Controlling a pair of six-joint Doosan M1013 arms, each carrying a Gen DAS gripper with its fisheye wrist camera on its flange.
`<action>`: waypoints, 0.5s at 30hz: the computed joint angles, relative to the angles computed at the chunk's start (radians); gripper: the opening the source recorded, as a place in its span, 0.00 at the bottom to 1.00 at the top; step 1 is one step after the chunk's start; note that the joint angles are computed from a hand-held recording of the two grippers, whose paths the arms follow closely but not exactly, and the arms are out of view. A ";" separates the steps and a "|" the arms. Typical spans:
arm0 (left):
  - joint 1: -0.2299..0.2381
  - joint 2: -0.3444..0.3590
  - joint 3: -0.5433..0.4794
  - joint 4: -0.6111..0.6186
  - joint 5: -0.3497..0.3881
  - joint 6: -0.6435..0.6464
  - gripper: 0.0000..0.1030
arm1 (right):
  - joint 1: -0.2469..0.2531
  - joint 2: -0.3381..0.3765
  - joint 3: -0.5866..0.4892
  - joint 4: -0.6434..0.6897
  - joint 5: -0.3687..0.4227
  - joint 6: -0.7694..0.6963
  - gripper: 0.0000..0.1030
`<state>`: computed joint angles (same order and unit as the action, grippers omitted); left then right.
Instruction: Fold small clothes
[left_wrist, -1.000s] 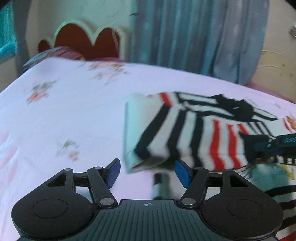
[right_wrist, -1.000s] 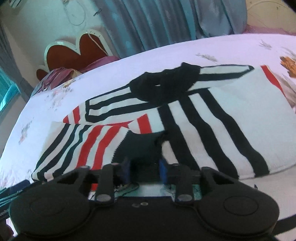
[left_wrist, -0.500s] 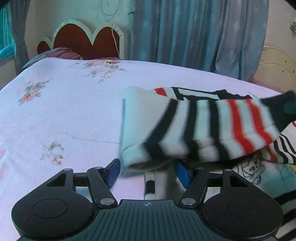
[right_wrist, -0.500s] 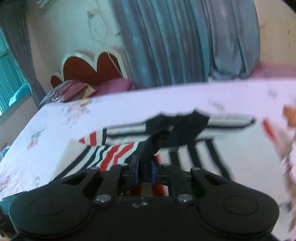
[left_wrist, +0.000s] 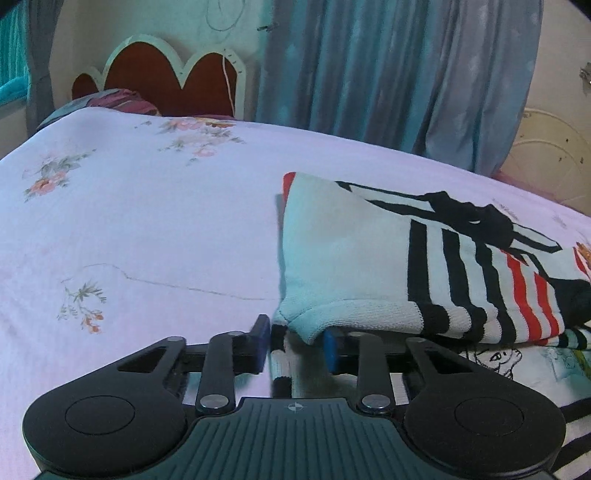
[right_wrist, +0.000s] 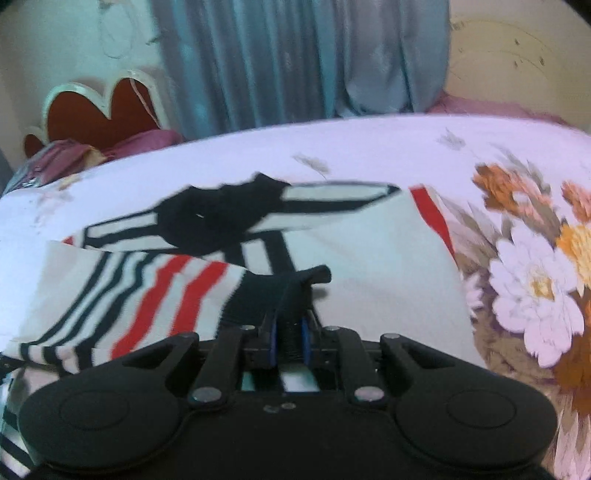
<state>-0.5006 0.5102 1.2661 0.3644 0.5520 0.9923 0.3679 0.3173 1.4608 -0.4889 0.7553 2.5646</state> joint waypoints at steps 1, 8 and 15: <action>-0.001 0.002 -0.001 0.008 0.001 0.000 0.27 | -0.007 0.002 -0.002 0.042 0.001 -0.030 0.14; 0.007 0.005 -0.016 -0.029 0.015 0.008 0.27 | -0.021 -0.024 0.031 0.107 -0.036 -0.035 0.38; 0.014 0.014 -0.031 -0.082 0.039 0.002 0.27 | -0.023 -0.022 0.032 0.216 -0.065 -0.105 0.18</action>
<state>-0.4869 0.5238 1.2355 0.2824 0.5915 0.9944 0.3447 0.2953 1.4926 -0.2729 0.6905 2.4595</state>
